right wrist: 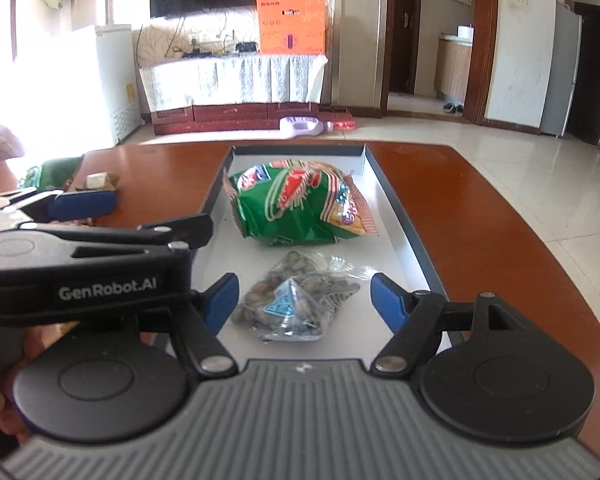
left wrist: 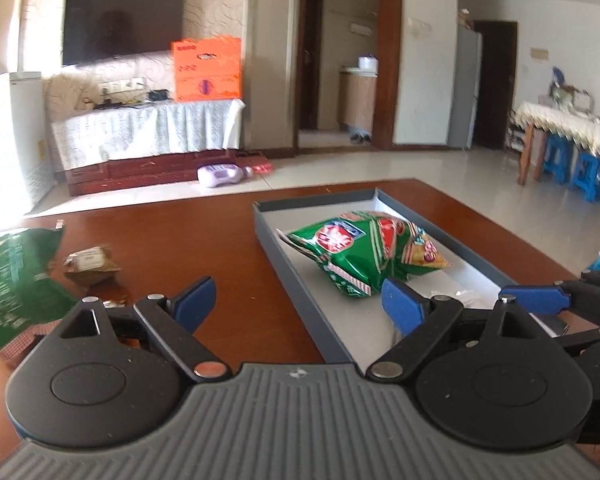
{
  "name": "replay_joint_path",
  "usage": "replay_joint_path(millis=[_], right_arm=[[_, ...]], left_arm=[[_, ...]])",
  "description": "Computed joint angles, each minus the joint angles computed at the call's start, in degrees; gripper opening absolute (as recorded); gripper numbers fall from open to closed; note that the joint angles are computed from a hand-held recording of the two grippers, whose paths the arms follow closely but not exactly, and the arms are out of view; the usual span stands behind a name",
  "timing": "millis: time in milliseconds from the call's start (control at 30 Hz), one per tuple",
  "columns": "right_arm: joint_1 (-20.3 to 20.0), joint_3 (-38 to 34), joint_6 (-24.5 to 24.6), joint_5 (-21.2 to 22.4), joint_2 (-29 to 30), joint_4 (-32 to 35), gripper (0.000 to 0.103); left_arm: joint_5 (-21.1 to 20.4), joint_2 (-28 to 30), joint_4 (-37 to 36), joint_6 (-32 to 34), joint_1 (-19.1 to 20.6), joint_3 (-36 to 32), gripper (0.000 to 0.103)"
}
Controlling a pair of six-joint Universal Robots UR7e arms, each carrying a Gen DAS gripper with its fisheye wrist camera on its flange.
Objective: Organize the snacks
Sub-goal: 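Move both tools back toward the remaining snacks on the table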
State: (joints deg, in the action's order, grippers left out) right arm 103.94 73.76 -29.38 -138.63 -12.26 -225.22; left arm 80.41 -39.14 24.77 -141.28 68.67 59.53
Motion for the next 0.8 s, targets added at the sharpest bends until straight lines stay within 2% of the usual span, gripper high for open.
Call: replay_joint_path(millis=[33, 100, 233, 400, 500, 667, 800], right_arm=[[0.3, -0.1, -0.2, 0.1, 0.2, -0.4, 0.075], [0.8, -0.2, -0.8, 0.2, 0.5, -1.1, 0.084], [1.7, -0.6, -1.2, -0.5, 1.2, -2.3, 0.084], [2.5, 0.2, -0.3, -1.3, 1.3, -4.3, 0.084], [2.7, 1.6, 1.1, -0.9, 1.1, -6.7, 0.084], [2.9, 3.9, 4.5, 1.1, 0.3, -9.7, 0.084], [3.4, 3.7, 7.3, 5.2, 0.9, -12.4, 0.084]], left_arm=[[-0.6, -1.3, -1.6, -0.5, -0.1, 1.9, 0.093], [-1.9, -4.0, -4.7, -0.9, -0.6, 5.5, 0.093], [-5.0, -9.3, -10.5, -0.5, -0.9, 12.5, 0.094], [-8.9, -13.1, -11.3, -4.4, -0.8, 15.8, 0.094], [-10.9, -15.2, -12.6, -3.5, -0.5, 17.9, 0.094], [-14.8, -18.3, -16.0, -2.7, -0.2, 21.0, 0.095], [-21.5, -20.3, -18.6, -5.2, -0.4, 23.5, 0.096]])
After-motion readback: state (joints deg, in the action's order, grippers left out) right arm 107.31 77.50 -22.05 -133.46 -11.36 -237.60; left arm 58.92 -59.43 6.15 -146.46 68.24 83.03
